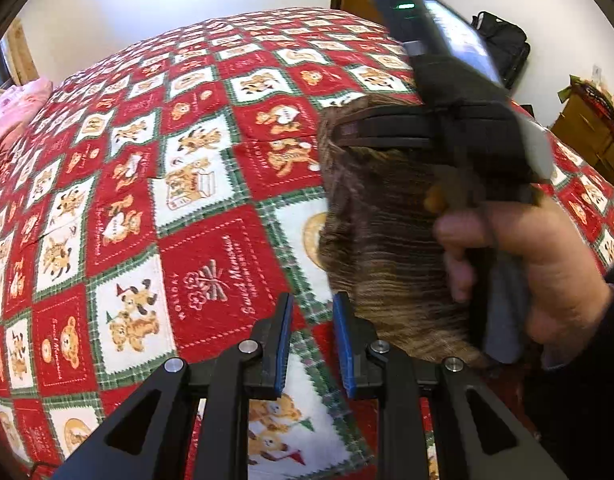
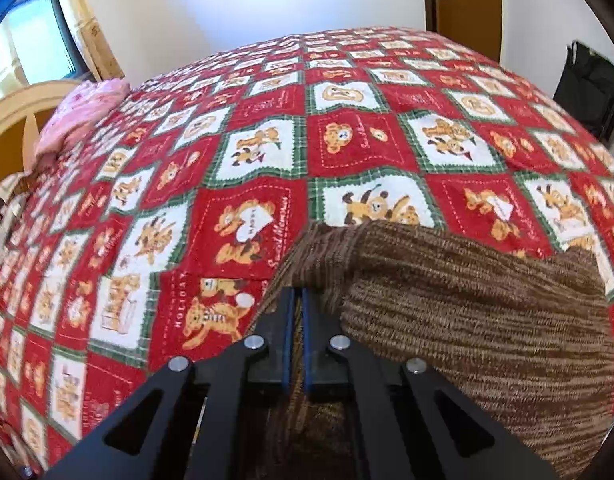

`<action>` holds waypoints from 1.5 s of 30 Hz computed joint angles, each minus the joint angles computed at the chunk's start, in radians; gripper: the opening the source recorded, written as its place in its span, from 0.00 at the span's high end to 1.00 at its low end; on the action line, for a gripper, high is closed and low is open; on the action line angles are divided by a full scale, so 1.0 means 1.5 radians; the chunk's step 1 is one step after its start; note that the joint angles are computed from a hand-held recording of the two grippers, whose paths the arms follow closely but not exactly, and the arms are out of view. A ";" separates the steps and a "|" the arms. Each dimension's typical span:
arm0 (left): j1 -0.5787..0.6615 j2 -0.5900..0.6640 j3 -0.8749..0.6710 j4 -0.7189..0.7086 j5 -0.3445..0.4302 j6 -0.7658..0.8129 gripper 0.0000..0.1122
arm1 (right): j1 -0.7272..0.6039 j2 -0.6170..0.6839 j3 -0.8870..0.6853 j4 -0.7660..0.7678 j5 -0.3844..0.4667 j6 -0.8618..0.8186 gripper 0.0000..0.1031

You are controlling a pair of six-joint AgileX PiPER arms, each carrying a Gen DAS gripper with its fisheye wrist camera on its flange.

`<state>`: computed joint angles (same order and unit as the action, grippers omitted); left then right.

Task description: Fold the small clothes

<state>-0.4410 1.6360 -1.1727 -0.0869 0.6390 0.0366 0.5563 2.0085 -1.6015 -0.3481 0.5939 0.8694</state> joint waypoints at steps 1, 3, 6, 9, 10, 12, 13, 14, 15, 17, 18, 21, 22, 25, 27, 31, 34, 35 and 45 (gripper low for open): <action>0.005 0.000 0.000 -0.011 -0.002 0.008 0.80 | -0.001 -0.027 0.033 -0.002 -0.024 0.010 0.97; 0.005 -0.002 0.002 -0.011 -0.009 0.008 0.80 | 0.004 -0.108 0.132 -0.076 -0.085 0.110 0.93; -0.009 -0.001 0.005 0.010 -0.021 -0.011 0.79 | 0.028 -0.212 0.234 -0.231 -0.051 0.274 0.90; -0.022 0.002 -0.002 0.004 -0.029 -0.012 0.79 | 0.055 -0.282 0.309 -0.356 0.049 0.388 0.85; -0.027 0.002 -0.004 0.009 -0.033 -0.020 0.79 | 0.056 -0.292 0.324 -0.372 0.080 0.401 0.85; -0.041 0.006 -0.011 0.026 -0.041 -0.042 0.79 | 0.032 -0.303 0.348 -0.355 0.077 0.399 0.85; -0.050 0.014 -0.019 0.042 -0.049 -0.060 0.79 | 0.007 -0.298 0.352 -0.317 0.059 0.375 0.85; -0.056 0.025 -0.029 0.059 -0.050 -0.078 0.79 | -0.014 -0.285 0.350 -0.279 0.042 0.347 0.85; -0.063 0.038 -0.041 0.077 -0.047 -0.098 0.79 | -0.030 -0.269 0.344 -0.253 0.027 0.322 0.85; -0.069 0.066 -0.068 0.103 -0.037 -0.129 0.79 | -0.041 -0.228 0.324 -0.229 0.011 0.286 0.84; -0.068 0.074 -0.075 0.106 -0.034 -0.135 0.79 | -0.032 -0.211 0.308 -0.257 0.027 0.301 0.84; -0.063 0.093 -0.092 0.106 -0.042 -0.147 0.79 | -0.034 -0.149 0.232 -0.264 0.078 0.283 0.84; -0.068 0.099 -0.099 0.131 -0.044 -0.169 0.79 | -0.040 -0.142 0.224 -0.263 0.080 0.275 0.84; -0.079 0.128 -0.129 0.184 -0.035 -0.218 0.79 | -0.065 -0.125 0.208 -0.247 0.064 0.254 0.86; -0.082 0.139 -0.136 0.205 -0.030 -0.238 0.79 | -0.078 -0.129 0.213 -0.231 0.049 0.243 0.87; -0.053 0.103 -0.093 0.128 -0.054 -0.157 0.79 | -0.057 -0.210 0.300 -0.287 0.005 0.314 0.86; -0.022 0.070 -0.063 0.063 -0.058 -0.095 0.79 | -0.006 -0.323 0.407 -0.372 -0.008 0.444 0.86; -0.018 0.063 -0.057 0.058 -0.059 -0.090 0.79 | 0.020 -0.355 0.427 -0.356 0.014 0.443 0.84; -0.081 0.004 0.008 0.117 -0.053 -0.149 0.79 | 0.212 -0.379 0.486 -0.241 0.097 0.505 0.78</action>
